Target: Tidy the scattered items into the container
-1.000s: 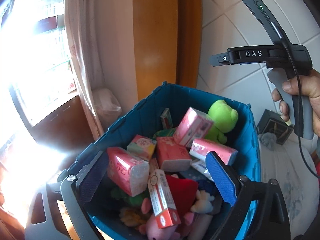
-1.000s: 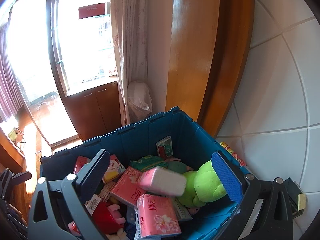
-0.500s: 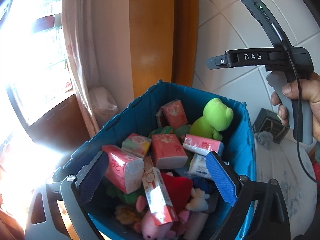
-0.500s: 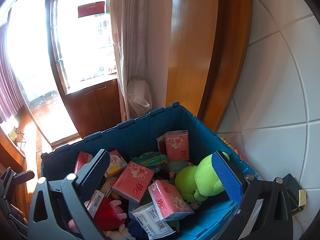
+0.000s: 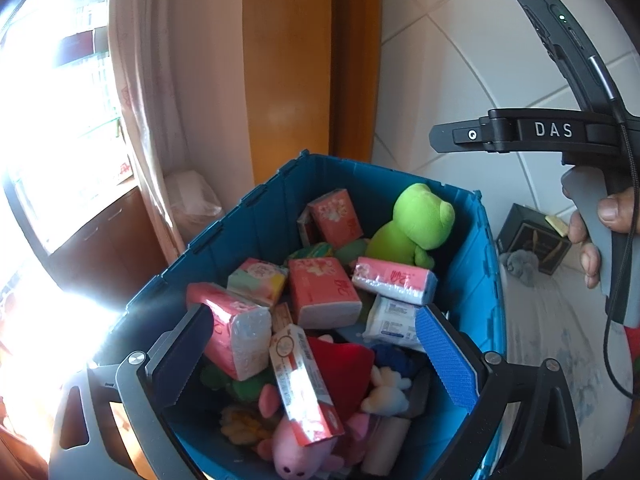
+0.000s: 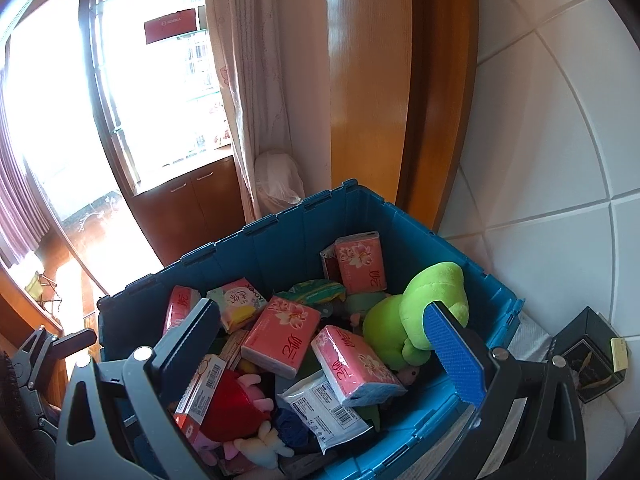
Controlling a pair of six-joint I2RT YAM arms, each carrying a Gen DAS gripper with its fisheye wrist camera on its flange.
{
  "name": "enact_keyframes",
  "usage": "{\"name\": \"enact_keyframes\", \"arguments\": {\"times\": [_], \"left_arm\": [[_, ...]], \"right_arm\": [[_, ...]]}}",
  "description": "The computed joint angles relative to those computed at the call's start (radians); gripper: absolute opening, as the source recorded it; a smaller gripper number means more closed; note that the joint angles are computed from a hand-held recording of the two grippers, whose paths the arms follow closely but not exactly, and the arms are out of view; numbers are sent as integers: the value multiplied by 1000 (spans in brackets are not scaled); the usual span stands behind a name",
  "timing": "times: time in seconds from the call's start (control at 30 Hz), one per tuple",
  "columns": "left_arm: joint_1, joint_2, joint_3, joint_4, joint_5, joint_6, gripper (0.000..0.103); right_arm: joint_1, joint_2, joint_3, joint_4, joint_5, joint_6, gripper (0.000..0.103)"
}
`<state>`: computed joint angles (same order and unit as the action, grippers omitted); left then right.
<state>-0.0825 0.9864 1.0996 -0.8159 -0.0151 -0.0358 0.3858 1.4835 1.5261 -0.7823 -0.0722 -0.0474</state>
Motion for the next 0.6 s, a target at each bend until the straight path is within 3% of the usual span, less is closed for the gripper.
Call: {"name": "enact_keyframes", "arguments": {"times": [0.3,0.6], "left_arm": [[-91,-11,-22,-11,-58,-44,102],[-269,-27,-11,-44,-197,-131,102]], "right_arm": [[-40,-188,-228,52,0,22,103],[-139,-439,-411,12,-57,4,103]]}}
